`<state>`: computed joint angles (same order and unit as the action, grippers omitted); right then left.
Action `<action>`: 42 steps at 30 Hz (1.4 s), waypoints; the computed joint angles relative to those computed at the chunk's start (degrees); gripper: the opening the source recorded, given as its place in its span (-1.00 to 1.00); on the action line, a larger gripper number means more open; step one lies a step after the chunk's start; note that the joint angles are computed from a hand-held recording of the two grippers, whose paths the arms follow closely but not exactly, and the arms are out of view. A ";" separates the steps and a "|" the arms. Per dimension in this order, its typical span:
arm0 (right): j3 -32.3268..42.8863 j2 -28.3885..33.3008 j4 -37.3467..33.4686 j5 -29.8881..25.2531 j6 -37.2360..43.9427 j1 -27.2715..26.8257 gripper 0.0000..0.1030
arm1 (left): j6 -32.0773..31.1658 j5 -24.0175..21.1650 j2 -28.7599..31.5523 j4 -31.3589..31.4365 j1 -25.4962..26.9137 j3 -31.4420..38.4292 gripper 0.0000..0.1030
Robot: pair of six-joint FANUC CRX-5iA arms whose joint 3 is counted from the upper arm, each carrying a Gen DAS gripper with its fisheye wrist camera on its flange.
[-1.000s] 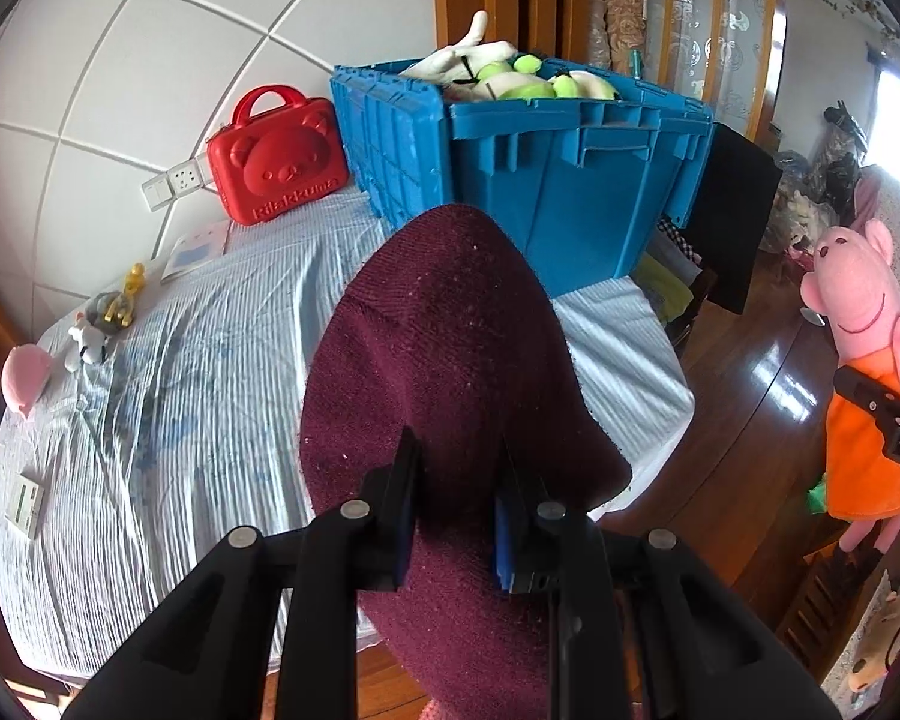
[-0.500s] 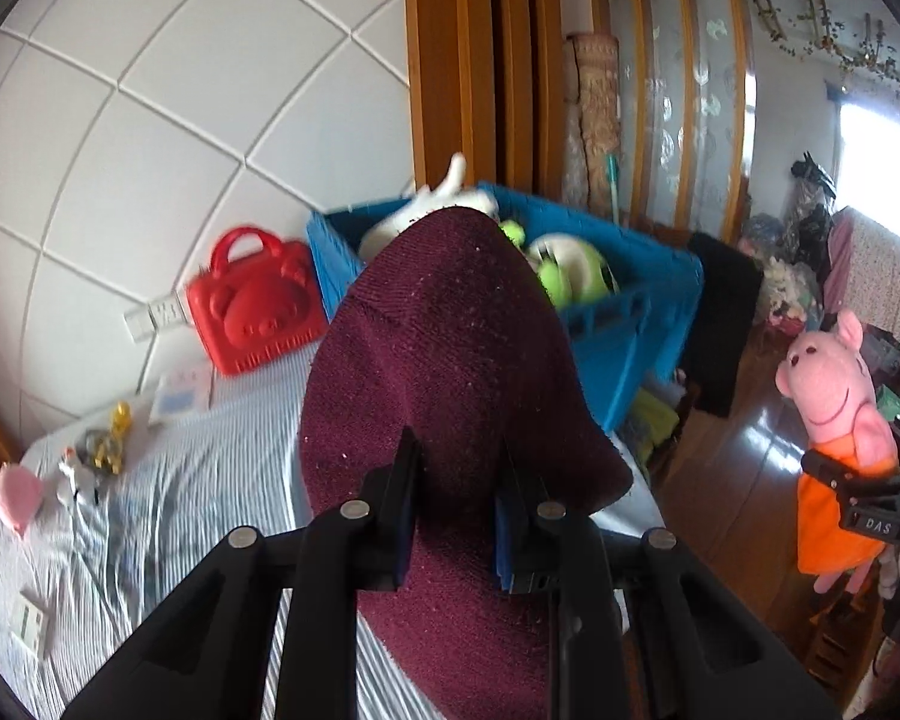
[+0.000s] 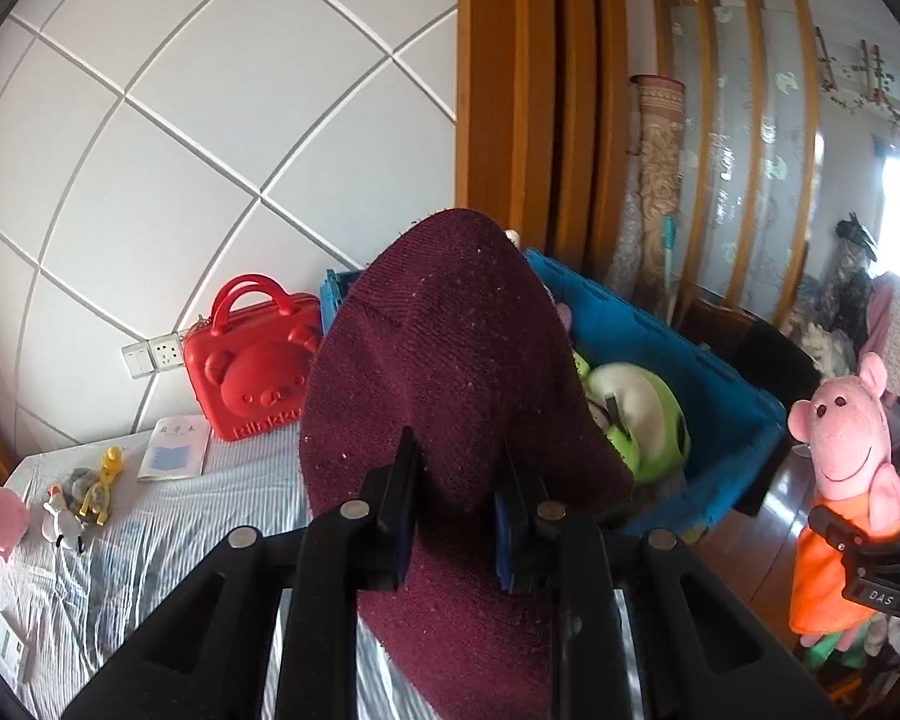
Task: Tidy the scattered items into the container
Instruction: 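Lower the hat and pig into the blue crate and open both grippers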
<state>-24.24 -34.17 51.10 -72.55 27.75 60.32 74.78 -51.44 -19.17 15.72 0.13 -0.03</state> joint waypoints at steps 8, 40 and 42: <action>14.77 13.62 -15.92 20.78 27.41 -23.63 0.56 | 20.26 -5.58 14.74 -20.63 -8.79 18.78 -0.61; 46.17 42.29 -35.92 19.77 53.44 -35.12 0.99 | 22.24 -19.74 31.88 -29.04 -12.44 37.34 0.29; 44.97 41.50 -34.43 20.29 52.23 -34.50 0.99 | 22.45 -19.16 30.91 -28.53 -12.15 36.17 0.29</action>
<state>20.73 7.33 16.67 -52.26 79.98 25.83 97.23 -70.60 11.74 -12.81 -12.02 36.14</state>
